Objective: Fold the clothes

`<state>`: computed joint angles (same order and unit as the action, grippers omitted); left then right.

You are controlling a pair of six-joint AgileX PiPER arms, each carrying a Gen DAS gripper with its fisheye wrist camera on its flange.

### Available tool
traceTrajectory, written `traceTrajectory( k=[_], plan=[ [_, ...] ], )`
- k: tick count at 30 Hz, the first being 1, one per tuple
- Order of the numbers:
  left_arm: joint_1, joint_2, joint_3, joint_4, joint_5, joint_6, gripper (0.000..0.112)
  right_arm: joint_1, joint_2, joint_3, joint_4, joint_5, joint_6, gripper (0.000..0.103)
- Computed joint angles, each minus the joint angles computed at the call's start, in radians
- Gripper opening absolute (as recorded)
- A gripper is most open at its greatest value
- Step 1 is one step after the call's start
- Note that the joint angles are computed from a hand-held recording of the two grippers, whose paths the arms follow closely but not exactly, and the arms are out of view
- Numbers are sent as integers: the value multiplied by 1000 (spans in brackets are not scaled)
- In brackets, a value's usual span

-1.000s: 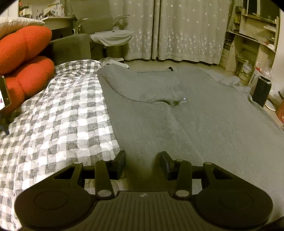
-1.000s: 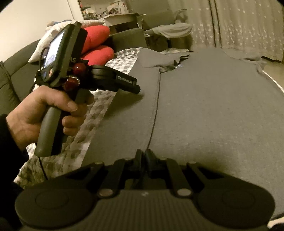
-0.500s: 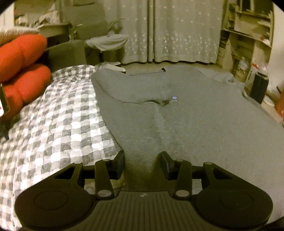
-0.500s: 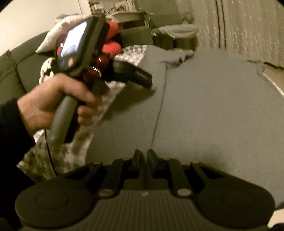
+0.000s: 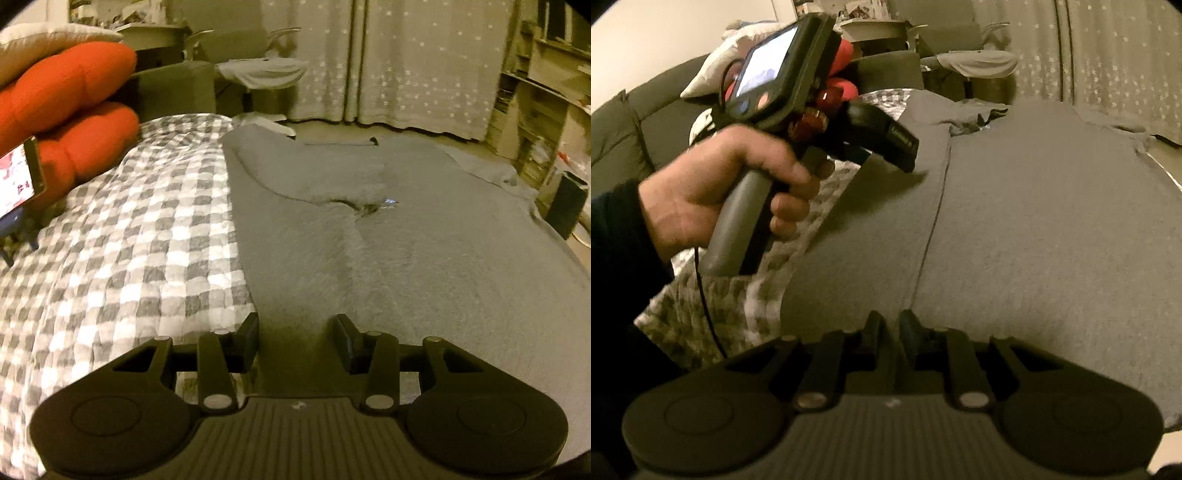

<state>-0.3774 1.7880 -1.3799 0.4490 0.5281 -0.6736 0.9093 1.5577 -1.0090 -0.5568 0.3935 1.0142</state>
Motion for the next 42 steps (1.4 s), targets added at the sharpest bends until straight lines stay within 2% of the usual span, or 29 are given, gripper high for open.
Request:
traceTrajectory(
  k=[12, 21, 29, 34, 37, 42],
  plan=[
    [-22, -5, 2, 47, 38, -56, 41, -2, 64, 25, 155, -18, -124, 16],
    [-38, -6, -1, 85, 66, -84, 41, -29, 55, 54, 316, -27, -288, 16],
    [-98, -21, -28, 168, 178, -176, 41, -77, -73, 103, 327, -19, -350, 16],
    [-177, -20, -77, 270, 270, -248, 41, -143, -149, 131, 319, 1, -374, 19],
    [-237, -11, -128, 336, 345, -290, 41, -185, -186, 141, 322, 4, -392, 20],
    [-315, 2, -210, 366, 460, -318, 41, -252, -242, 155, 343, 5, -434, 21]
  ],
)
